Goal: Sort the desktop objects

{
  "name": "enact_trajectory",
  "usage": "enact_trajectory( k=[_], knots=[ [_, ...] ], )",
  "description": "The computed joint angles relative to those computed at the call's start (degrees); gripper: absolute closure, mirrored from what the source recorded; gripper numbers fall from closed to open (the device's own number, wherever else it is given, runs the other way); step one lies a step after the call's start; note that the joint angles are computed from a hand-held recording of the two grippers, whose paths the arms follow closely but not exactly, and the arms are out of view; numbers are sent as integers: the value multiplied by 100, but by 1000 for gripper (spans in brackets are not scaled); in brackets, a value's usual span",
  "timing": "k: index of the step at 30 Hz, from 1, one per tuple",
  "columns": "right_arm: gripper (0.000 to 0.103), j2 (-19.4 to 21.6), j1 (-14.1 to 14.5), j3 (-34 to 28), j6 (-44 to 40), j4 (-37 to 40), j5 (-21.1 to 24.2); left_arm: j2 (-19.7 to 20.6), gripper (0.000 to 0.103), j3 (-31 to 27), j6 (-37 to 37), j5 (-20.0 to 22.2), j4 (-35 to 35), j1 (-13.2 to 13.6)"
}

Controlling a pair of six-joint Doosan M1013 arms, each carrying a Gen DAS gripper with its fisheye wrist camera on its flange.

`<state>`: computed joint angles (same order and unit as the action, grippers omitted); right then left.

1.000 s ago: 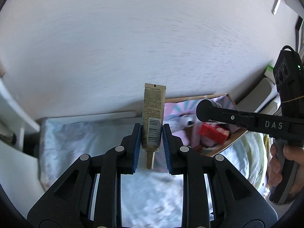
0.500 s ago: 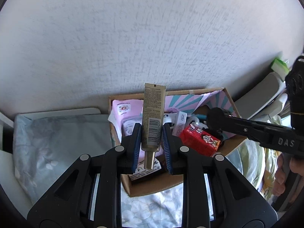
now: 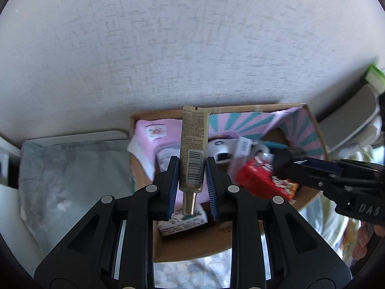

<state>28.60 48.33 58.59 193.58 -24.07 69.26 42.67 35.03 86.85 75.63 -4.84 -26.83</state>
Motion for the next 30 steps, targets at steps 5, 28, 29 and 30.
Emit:
enact_trajectory(
  k=[5,28,29,30],
  knots=[
    [61,332,-71,-502,-745,400,1068,177,24,-252,-553,392,609,-100],
    [0,425,136,-708,-792,-46,1483,-449,0,466,-1141,107,392,-97],
    [0,441,138,-728,-776,-61,1513,-482,0,506,-1110,92,389,-86],
    [0,465,151,-785,-748,-77,1605,-519,0,551,-1090,68,412,-80]
  ],
)
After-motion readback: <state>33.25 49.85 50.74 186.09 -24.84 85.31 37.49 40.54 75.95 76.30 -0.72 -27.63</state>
